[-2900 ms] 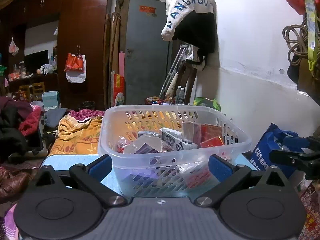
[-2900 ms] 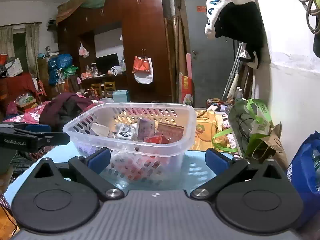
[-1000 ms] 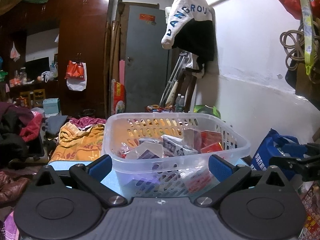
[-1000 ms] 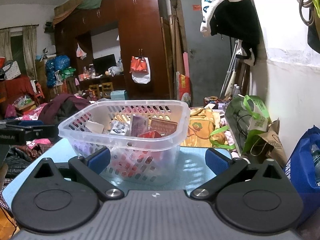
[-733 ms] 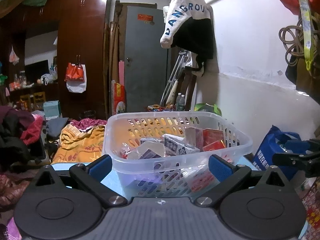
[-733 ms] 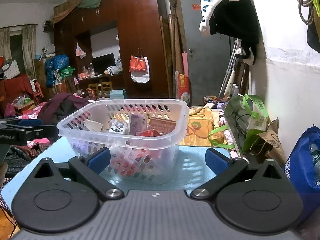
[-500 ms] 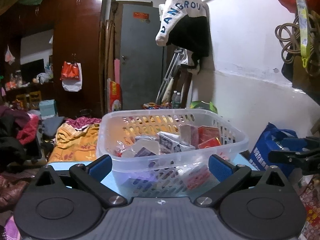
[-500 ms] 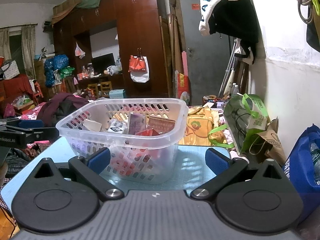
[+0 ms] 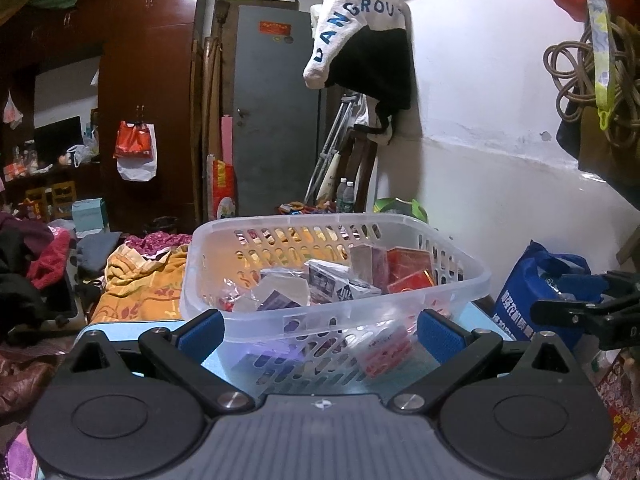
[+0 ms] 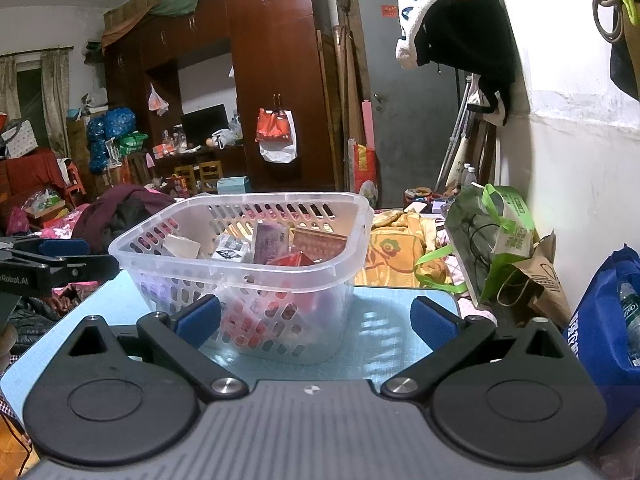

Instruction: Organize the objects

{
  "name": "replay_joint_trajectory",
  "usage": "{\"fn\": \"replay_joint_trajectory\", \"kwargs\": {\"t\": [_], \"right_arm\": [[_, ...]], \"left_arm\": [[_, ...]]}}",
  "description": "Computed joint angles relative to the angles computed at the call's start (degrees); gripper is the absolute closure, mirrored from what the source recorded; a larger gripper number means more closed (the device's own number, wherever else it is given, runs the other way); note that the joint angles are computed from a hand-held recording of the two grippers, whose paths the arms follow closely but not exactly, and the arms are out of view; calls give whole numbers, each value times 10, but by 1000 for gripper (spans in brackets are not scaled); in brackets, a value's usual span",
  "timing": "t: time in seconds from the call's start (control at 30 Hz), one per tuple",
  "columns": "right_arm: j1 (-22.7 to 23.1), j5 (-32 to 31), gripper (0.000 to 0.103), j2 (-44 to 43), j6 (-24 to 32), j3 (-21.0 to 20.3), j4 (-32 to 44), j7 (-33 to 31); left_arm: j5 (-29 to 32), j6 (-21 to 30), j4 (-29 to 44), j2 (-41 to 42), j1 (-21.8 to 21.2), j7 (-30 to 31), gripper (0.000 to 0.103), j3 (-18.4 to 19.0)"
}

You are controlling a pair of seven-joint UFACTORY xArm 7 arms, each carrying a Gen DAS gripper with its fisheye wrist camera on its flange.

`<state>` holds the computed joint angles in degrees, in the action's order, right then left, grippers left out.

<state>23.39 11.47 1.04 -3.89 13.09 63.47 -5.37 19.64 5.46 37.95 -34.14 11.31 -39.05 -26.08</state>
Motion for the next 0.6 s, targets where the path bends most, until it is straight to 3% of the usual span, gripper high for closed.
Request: {"fn": "replay_joint_trajectory", "kwargs": {"t": [0.5, 0.6], "right_arm": [[0, 7, 0, 0, 0, 1, 0, -6], [-2, 38, 0, -1, 1, 7, 2, -34]], "left_arm": [[2, 3, 0, 1, -5, -2, 0, 4], [13, 0, 1, -8, 26, -19, 0, -23]]}}
